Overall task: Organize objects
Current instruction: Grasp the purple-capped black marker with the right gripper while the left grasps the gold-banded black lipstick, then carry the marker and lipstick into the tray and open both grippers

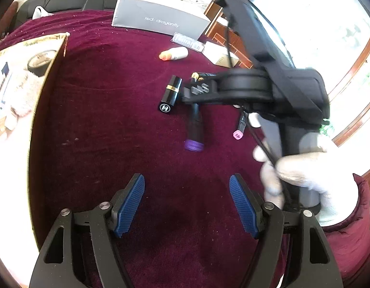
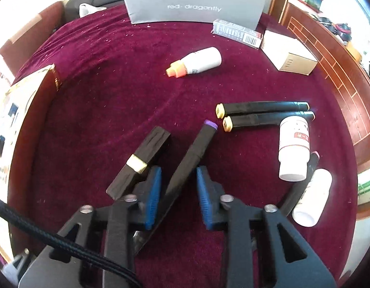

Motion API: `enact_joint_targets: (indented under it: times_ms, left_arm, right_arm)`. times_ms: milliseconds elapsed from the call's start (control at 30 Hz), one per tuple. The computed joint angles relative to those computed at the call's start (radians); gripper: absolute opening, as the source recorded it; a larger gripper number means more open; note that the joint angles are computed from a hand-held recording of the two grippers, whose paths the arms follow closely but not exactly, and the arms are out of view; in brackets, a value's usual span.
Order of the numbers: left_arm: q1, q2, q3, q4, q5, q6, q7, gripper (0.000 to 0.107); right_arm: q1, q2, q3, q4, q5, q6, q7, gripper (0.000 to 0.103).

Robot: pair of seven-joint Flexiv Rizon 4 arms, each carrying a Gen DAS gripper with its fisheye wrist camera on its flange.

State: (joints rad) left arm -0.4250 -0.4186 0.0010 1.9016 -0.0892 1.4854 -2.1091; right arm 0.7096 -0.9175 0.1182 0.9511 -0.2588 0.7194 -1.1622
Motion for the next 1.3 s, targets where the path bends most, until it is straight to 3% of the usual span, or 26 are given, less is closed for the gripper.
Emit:
enact_joint_targets:
  times_ms: [67,233,333,433,567,700,767,800,867,933,1167,1300]
  left_arm:
    - [-0.040,0.012,0.058,-0.024,0.039,-0.035,-0.028,0.067]
    - [-0.088,-0.002,0.175,-0.161,0.176,-0.160,-0.137,0.067]
    - [-0.064,-0.062,0.168,-0.279,0.228,-0.251,-0.154,0.067]
    - [-0.030,-0.135,0.137,-0.390,0.243,-0.343,-0.151,0.067]
    - [-0.036,-0.217,0.149,-0.531,0.307,-0.452,-0.153,0.067]
    - [-0.031,-0.269,0.132,-0.613,0.345,-0.513,-0.117,0.067]
    - [-0.029,-0.293,0.122,-0.645,0.350,-0.549,-0.092,0.060]
    - [-0.046,-0.300,0.141,-0.655,0.378,-0.555,-0.103,0.059]
    - [-0.044,-0.293,0.130,-0.648,0.392,-0.541,-0.085,0.031]
    - [-0.037,-0.279,0.120,-0.637,0.380,-0.556,-0.083,0.014]
    - [0.011,-0.182,0.075,-0.455,0.303,-0.413,-0.127,0.014]
    - [0.025,-0.105,0.063,-0.326,0.257,-0.313,-0.153,0.014]
  right_arm:
    - [-0.029,0.026,0.024,0.037,0.034,0.012,-0.014,0.012]
    - [-0.085,0.128,0.037,0.233,0.068,0.138,0.008,0.012]
    - [-0.117,0.169,0.062,0.314,0.094,0.199,0.007,0.012]
    - [-0.131,0.170,0.079,0.328,0.107,0.231,0.000,0.012]
    - [-0.138,0.158,0.093,0.315,0.121,0.246,-0.004,0.012]
    - [-0.147,0.159,0.102,0.324,0.138,0.266,-0.009,0.013]
    - [-0.147,0.157,0.104,0.324,0.142,0.271,-0.008,0.013]
    - [-0.148,0.157,0.104,0.322,0.143,0.271,-0.008,0.013]
    - [-0.151,0.157,0.108,0.322,0.150,0.272,-0.008,0.013]
    - [-0.151,0.155,0.109,0.319,0.154,0.271,-0.005,0.013]
    - [-0.096,0.163,0.046,0.339,0.077,0.277,0.044,0.019]
    - [-0.103,0.171,0.063,0.365,0.066,0.312,0.061,0.012]
